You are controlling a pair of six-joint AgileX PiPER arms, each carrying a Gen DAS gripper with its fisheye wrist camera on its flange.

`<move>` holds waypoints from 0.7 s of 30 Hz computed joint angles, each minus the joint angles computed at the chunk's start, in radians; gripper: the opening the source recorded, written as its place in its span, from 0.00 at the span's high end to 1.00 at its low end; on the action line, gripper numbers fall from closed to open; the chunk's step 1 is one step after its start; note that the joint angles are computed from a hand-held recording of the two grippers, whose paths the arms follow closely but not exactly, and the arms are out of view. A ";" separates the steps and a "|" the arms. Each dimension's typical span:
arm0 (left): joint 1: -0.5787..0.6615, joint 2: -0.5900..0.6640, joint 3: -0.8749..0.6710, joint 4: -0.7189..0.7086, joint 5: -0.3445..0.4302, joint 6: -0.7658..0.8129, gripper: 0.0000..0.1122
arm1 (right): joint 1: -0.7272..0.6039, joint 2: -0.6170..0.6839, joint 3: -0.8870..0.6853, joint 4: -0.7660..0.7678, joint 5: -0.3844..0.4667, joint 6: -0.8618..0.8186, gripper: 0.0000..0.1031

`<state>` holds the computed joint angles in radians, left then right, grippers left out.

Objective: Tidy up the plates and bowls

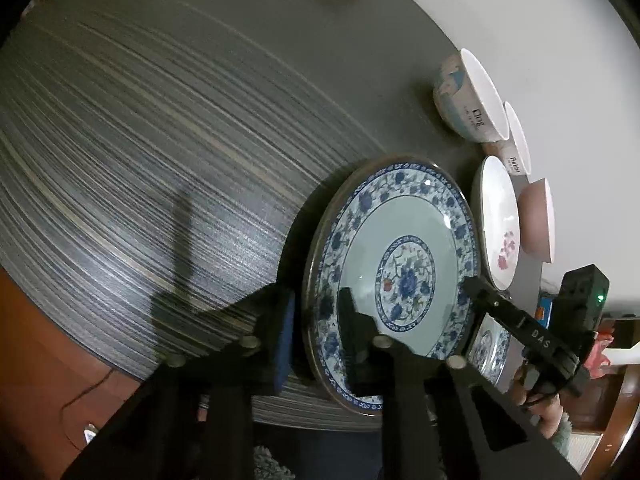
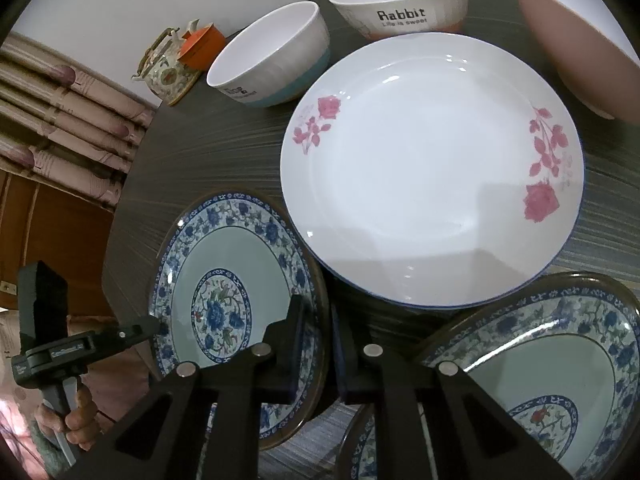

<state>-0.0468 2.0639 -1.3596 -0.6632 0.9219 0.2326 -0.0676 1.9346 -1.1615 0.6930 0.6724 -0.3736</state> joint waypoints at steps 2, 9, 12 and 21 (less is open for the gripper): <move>-0.002 -0.003 0.005 0.000 -0.009 0.006 0.90 | 0.006 -0.002 0.001 -0.008 -0.006 0.006 0.87; -0.013 -0.051 0.029 0.041 -0.076 0.011 0.90 | 0.052 -0.073 0.079 -0.002 -0.065 0.031 0.87; 0.000 -0.060 0.029 0.045 -0.087 0.011 0.90 | 0.083 -0.110 0.116 -0.001 -0.098 0.048 0.87; 0.001 -0.075 0.024 0.121 -0.134 -0.021 0.90 | 0.183 -0.165 0.193 -0.003 -0.224 0.121 0.87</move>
